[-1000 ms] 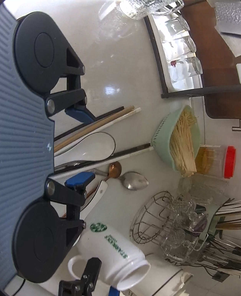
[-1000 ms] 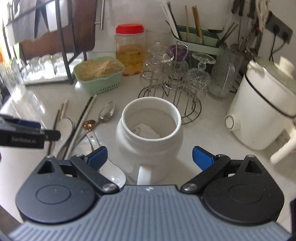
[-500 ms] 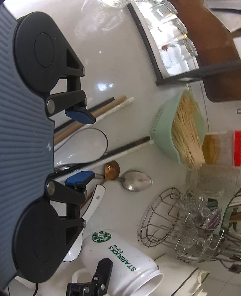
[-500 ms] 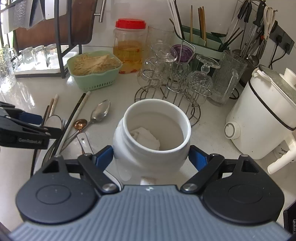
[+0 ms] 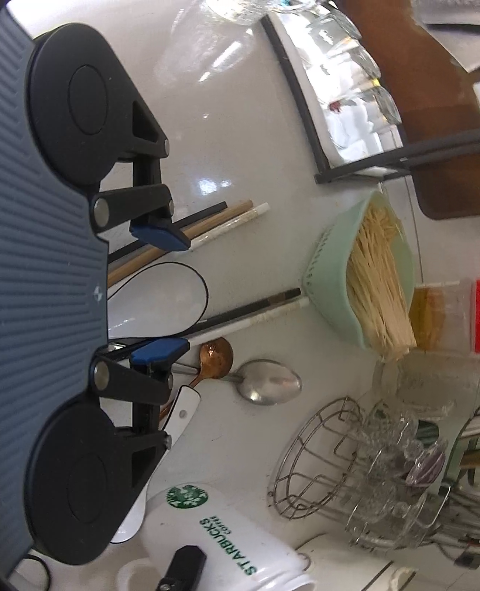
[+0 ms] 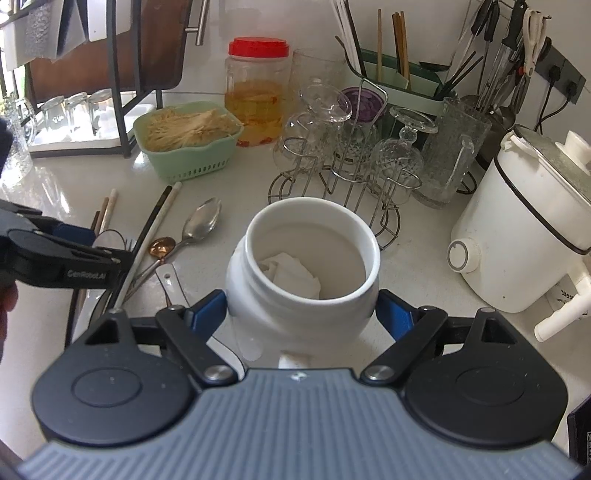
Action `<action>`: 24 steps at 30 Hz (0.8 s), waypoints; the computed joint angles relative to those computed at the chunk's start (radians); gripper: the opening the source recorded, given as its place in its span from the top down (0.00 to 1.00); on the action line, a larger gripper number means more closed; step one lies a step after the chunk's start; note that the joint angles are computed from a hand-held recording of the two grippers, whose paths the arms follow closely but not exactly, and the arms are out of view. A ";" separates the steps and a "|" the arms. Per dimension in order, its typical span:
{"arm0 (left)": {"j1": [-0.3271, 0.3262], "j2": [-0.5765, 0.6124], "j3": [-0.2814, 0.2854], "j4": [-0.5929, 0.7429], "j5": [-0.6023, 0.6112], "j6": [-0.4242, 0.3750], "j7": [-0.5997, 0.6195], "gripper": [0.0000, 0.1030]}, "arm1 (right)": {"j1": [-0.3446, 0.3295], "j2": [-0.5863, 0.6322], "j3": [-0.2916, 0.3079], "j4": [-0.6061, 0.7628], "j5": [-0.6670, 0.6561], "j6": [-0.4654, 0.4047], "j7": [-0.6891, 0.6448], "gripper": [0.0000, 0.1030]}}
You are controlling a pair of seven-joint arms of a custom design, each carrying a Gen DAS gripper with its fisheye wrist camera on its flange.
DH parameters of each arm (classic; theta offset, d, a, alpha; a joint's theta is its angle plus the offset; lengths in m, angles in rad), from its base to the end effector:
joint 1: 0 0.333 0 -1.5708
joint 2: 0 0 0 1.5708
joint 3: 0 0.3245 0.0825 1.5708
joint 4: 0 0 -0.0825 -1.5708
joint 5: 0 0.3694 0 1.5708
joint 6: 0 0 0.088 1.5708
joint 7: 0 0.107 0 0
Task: Organize utensils
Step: 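Close the left gripper on the white ceramic spoon handle and lift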
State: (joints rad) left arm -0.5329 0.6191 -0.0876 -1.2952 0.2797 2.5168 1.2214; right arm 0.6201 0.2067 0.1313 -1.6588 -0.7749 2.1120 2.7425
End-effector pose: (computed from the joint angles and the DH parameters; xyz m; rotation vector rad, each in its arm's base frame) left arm 0.6310 -0.4305 0.4654 -1.4729 2.2591 -0.7264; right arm 0.4945 0.4076 0.5358 -1.7830 1.9664 -0.8729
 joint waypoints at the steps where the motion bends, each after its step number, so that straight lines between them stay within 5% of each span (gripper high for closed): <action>1: -0.003 -0.001 0.003 -0.001 0.003 -0.001 -0.003 0.44 | 0.001 0.002 0.001 0.006 0.005 -0.006 0.001 0.13; 16: 0.005 -0.030 -0.019 -0.024 -0.016 -0.031 -0.013 0.52 | -0.011 -0.035 0.011 -0.042 0.025 0.048 0.014 0.14; 24: 0.012 -0.134 -0.016 -0.132 0.004 0.035 -0.069 0.52 | -0.002 -0.044 0.022 -0.052 0.011 0.036 0.033 0.14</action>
State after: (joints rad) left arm -0.5212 0.4855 -0.1035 -1.4274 0.2838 2.5522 1.1521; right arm 0.6178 0.1625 0.1533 -1.7113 -0.7642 2.1476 2.7751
